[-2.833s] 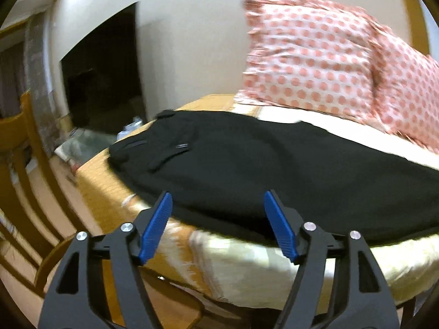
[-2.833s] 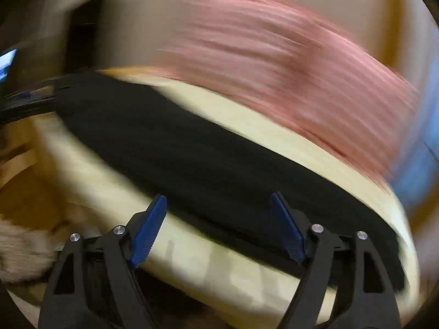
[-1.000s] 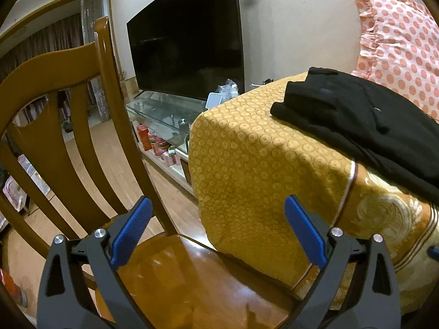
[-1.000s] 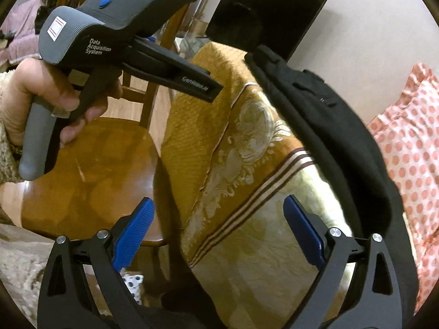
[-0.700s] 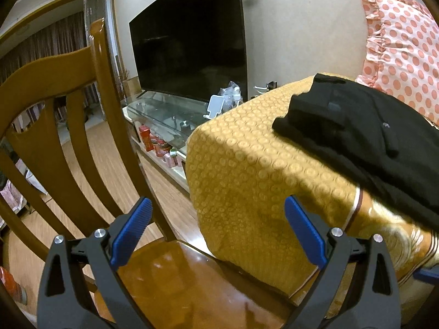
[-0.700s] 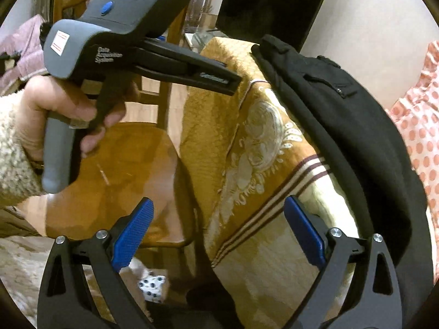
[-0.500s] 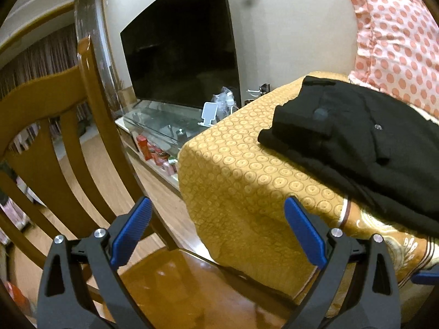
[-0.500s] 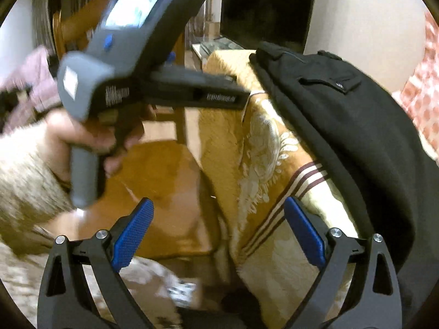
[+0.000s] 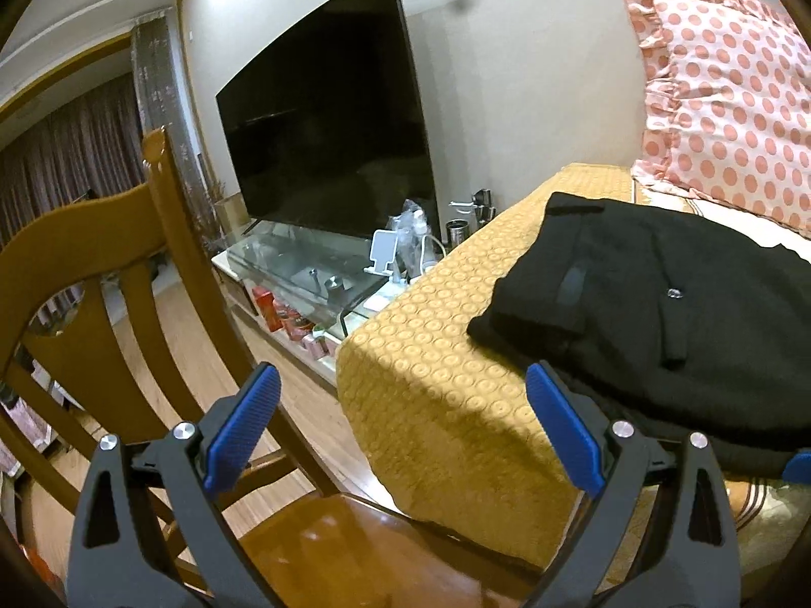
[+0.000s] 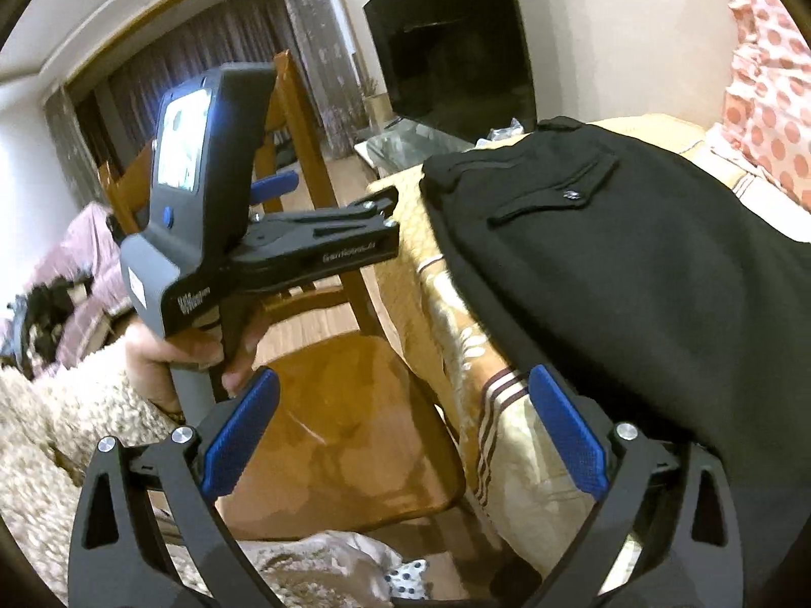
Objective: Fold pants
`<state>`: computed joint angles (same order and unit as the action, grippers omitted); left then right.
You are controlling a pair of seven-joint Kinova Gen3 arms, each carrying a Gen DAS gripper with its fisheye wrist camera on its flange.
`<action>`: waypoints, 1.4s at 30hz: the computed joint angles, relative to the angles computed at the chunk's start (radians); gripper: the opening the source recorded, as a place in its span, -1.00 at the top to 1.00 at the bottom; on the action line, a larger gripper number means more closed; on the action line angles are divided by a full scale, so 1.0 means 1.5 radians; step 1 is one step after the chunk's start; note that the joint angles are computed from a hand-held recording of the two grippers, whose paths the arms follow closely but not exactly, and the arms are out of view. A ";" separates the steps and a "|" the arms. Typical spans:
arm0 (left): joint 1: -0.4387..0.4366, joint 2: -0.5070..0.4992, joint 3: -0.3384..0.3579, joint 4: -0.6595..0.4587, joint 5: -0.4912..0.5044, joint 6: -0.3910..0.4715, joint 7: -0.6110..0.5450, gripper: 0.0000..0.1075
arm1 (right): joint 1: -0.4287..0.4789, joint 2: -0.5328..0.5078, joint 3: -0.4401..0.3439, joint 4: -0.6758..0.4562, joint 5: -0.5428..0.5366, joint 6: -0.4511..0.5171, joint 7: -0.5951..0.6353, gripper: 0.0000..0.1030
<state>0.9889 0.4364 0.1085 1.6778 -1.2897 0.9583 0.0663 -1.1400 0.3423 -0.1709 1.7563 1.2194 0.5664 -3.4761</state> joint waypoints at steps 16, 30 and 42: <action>-0.030 0.004 -0.016 -0.047 0.062 -0.033 -0.090 -0.84 | 0.194 0.004 -0.106 -0.077 -0.306 -0.054 0.302 -0.97; -0.029 0.048 -0.044 -0.170 0.153 -0.010 -0.174 -0.84 | 0.516 0.034 -0.346 -0.071 -0.652 -0.137 0.669 -0.97; -0.021 0.165 -0.075 -0.499 0.327 0.185 -0.425 -0.84 | 0.750 0.133 -0.555 -0.106 -0.928 -0.084 0.961 -0.97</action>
